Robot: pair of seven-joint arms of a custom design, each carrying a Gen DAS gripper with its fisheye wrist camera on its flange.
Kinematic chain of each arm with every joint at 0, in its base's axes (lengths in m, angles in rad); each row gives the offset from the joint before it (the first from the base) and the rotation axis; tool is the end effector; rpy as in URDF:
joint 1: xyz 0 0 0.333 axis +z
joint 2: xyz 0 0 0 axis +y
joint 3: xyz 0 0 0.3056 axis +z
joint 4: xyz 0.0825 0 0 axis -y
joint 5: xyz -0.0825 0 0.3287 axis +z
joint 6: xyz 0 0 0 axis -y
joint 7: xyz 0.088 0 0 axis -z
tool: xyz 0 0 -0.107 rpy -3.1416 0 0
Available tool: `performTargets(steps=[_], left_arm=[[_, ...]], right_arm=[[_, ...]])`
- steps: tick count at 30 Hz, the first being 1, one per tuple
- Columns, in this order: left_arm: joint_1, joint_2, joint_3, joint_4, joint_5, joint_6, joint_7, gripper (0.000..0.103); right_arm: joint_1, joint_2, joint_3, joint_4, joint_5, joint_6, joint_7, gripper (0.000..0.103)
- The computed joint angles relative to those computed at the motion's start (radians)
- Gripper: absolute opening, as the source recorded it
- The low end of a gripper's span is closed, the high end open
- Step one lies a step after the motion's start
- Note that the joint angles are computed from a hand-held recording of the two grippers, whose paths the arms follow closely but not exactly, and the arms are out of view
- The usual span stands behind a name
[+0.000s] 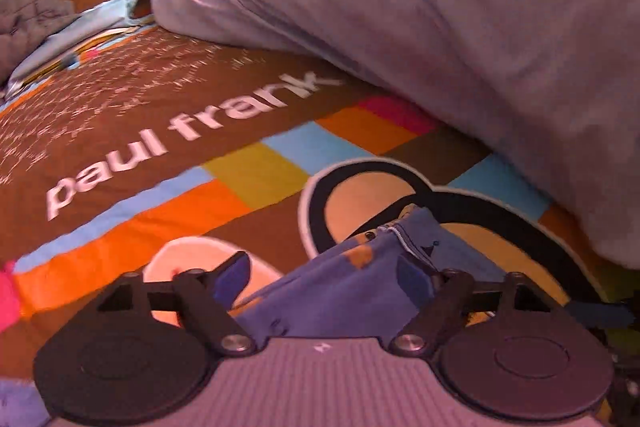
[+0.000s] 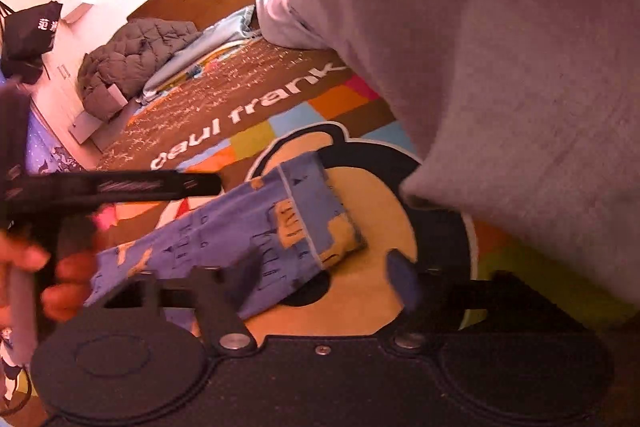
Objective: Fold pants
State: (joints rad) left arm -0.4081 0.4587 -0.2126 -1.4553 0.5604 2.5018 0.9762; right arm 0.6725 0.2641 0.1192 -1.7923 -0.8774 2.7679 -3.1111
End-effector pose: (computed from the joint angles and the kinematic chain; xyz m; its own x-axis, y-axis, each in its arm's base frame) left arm 0.5662 -0.3719 0.5020 -0.2922 -0.9532 -0.0775 -0.7213 0.2729 -0.6366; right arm 0.4159 0.4575 0.4908 0.0540 -0.9154 -0.3990 -0.7221 0.2401 -0.6488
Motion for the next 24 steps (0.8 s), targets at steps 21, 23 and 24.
performTargets(steps=[21,23,24], left_arm=[[-0.022,0.199,-0.002,0.424,-0.198,-0.38,0.006,0.062],[-0.005,0.214,-0.028,0.477,-0.27,-0.415,0.018,0.062],[0.003,0.233,-0.044,0.525,-0.314,-0.442,0.031,0.062]], right_arm=[[0.073,0.104,-0.065,0.11,-0.114,-0.034,0.126,0.014],[0.099,0.129,-0.044,0.172,-0.126,-0.144,-0.006,0.013],[0.119,0.146,-0.039,0.209,-0.142,-0.199,-0.075,0.013]])
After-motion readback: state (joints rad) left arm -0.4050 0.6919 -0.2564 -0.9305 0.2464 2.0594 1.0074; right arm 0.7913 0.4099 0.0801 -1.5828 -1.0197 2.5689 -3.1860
